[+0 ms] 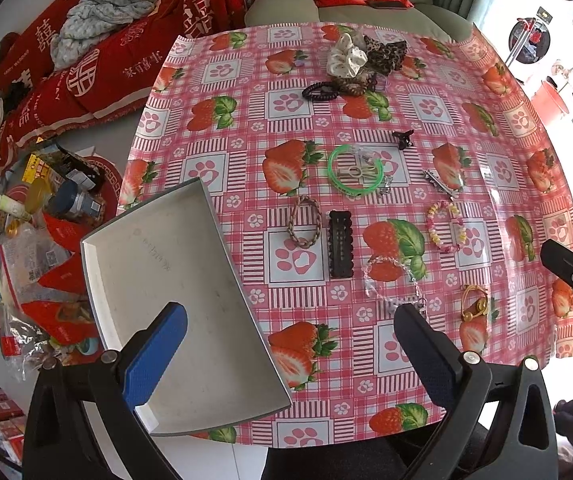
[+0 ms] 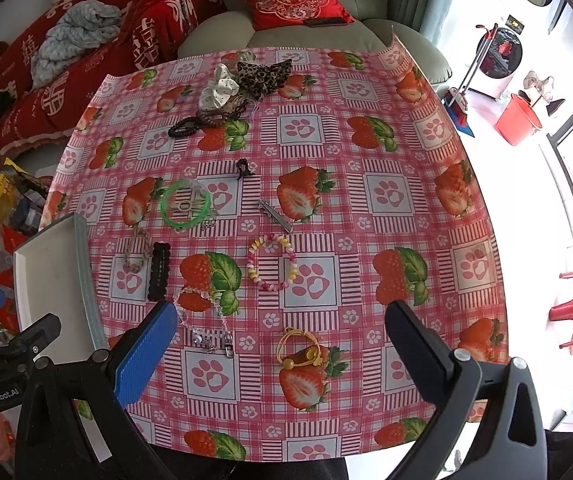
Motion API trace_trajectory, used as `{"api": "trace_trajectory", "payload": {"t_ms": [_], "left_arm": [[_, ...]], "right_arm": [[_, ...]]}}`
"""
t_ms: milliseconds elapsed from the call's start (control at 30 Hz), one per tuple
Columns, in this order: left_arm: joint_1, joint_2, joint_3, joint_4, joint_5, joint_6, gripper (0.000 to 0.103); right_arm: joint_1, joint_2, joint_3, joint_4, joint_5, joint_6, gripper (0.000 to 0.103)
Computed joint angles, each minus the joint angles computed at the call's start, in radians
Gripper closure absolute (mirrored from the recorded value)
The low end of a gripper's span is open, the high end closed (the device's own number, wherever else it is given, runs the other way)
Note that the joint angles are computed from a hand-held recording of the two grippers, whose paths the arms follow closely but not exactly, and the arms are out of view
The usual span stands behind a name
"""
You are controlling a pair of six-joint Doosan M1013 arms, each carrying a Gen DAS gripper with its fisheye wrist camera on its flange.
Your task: Organize jewelry
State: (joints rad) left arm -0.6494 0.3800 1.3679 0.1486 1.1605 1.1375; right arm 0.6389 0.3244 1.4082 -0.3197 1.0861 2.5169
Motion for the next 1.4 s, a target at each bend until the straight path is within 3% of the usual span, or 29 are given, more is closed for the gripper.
{"api": "trace_trajectory", "payload": {"t_ms": [1400], "left_arm": [[0.006, 0.01, -0.009, -0.006, 0.014, 0.013, 0.0]], "right_arm": [[-0.009, 0.001, 0.01, 0.008, -0.01, -0.005, 0.0]]}}
